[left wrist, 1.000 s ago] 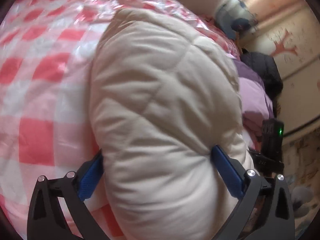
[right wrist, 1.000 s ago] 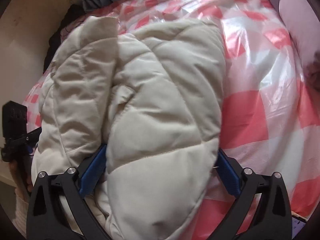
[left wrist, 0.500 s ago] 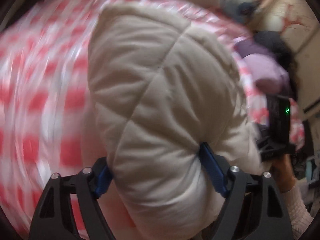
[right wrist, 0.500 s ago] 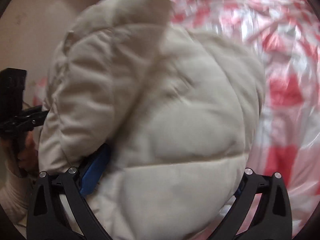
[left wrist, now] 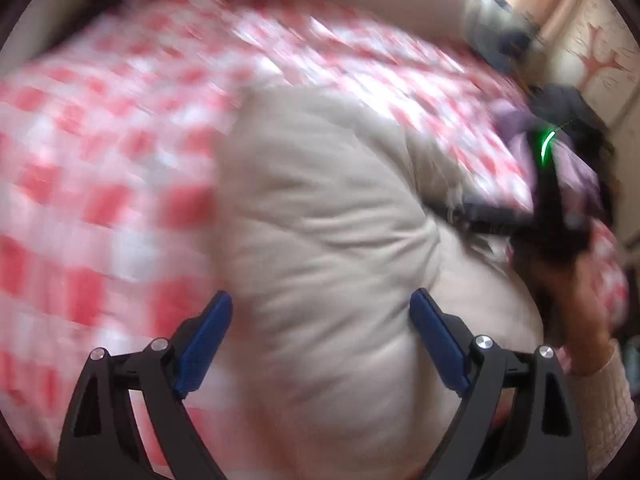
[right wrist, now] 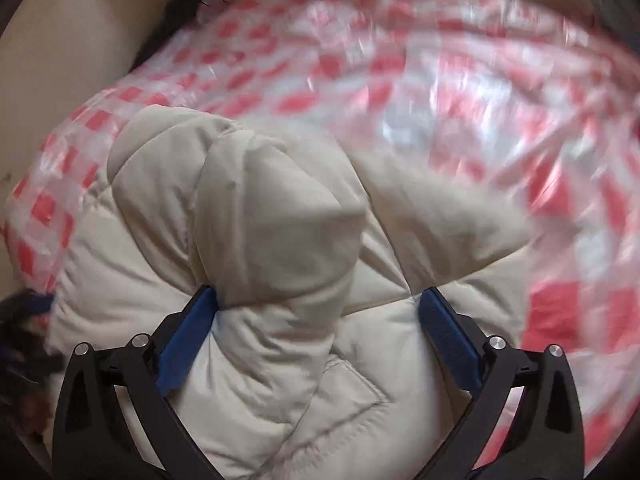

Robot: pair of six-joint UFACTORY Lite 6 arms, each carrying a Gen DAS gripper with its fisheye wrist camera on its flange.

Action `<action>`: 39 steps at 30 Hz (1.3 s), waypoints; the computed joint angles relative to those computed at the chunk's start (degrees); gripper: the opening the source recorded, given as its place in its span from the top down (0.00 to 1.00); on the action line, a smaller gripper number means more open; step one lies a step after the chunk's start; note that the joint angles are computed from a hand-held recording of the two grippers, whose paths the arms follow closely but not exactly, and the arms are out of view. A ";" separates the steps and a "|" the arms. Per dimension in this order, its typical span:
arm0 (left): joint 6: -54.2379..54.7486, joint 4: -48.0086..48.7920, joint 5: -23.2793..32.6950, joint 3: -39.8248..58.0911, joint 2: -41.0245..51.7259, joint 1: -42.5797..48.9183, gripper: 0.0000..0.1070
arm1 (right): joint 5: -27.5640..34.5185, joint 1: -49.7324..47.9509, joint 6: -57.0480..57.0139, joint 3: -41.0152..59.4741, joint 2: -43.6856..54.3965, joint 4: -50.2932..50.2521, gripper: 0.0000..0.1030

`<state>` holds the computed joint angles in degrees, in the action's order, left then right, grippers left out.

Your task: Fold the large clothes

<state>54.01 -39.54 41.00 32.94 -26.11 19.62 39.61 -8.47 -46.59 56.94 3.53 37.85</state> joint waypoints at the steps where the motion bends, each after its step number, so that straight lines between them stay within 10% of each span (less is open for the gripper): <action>1: 1.65 -2.50 0.35 0.91 1.10 2.24 0.18 | 1.20 -3.25 -4.54 1.38 3.78 4.66 0.06; 9: 9.25 -10.10 0.21 4.64 19.21 0.83 0.12 | 15.51 -15.79 -8.09 -5.57 -14.96 7.67 0.06; 13: 4.10 -6.93 0.65 5.77 21.26 -1.98 0.09 | 9.19 -12.12 -9.68 -14.61 -11.93 0.69 0.06; 18: 5.14 -4.42 8.57 3.39 10.43 4.16 0.09 | 29.75 -33.63 -16.41 -10.46 -13.93 10.63 0.06; 32: 8.28 -9.77 6.77 5.88 24.36 0.91 0.09 | 27.41 -27.19 -14.18 -12.81 -1.92 9.92 0.06; 39: 6.60 -4.86 10.51 1.98 6.64 1.36 0.18 | 34.55 -26.58 -15.46 -18.77 -12.34 13.00 0.06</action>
<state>60.61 -44.40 51.52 34.92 -19.48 20.98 74.16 -35.05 -62.06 38.17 -8.81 50.85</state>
